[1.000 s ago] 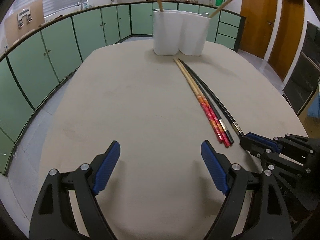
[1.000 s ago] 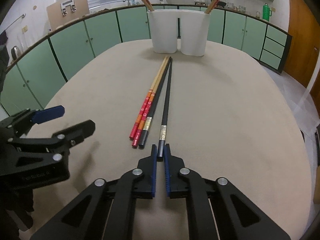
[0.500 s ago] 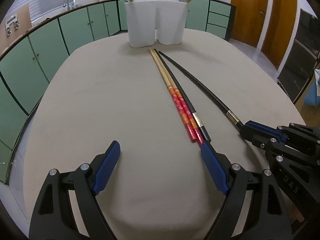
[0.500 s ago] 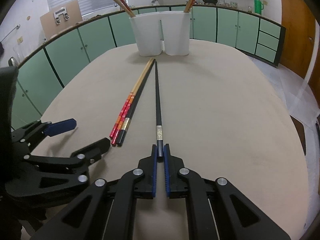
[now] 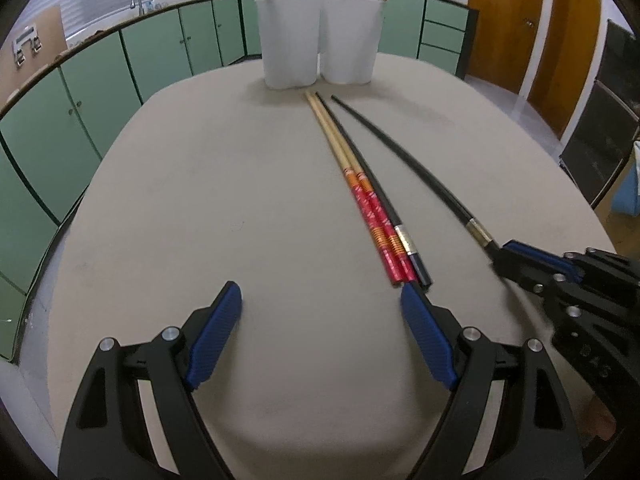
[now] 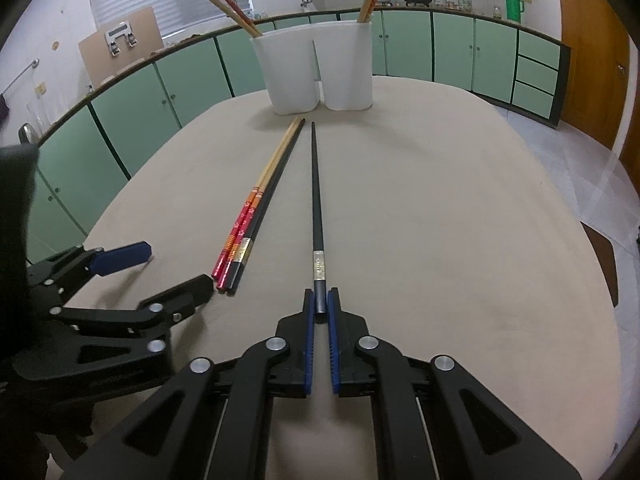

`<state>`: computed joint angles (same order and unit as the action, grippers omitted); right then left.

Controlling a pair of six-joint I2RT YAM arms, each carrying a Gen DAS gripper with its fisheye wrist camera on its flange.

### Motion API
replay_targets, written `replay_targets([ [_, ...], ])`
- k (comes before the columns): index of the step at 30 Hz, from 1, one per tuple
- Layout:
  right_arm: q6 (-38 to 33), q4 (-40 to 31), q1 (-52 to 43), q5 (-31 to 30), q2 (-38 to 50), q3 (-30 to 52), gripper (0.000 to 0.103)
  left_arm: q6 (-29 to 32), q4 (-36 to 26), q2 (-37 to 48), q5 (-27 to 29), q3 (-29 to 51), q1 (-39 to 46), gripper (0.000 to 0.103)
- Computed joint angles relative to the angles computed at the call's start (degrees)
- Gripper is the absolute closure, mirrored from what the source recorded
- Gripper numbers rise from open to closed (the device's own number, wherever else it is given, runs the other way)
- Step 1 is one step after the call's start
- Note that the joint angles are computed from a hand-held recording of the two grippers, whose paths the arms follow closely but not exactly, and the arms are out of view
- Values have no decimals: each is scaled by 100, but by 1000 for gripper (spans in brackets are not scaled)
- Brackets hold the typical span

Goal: Organize utensils
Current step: 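Grasp a black chopstick with the right tool while the left tool grasps a red-patterned one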

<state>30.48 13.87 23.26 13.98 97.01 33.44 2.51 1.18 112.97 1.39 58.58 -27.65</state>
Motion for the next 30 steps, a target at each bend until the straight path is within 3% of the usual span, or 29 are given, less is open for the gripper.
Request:
replay_targets([
  [10,-17,65,-34,-50,1,-51,97,-158,-67,86,-77,163,-106,24],
  [13,-30,76,-43,-62,-3,-62,97,-215,-43,52,-97,130,-128,29],
  [19,-82,98,-92,-138,-20,-92,97,-155,80,6,1,59,-226,60],
  [24,-123,68,-139,-178,-52,-96,97,-110,140,-12,213,17,-264,93],
  [30,-133,42,-210,-192,-213,-177,97,-154,205,-79,463,-63,-123,96],
])
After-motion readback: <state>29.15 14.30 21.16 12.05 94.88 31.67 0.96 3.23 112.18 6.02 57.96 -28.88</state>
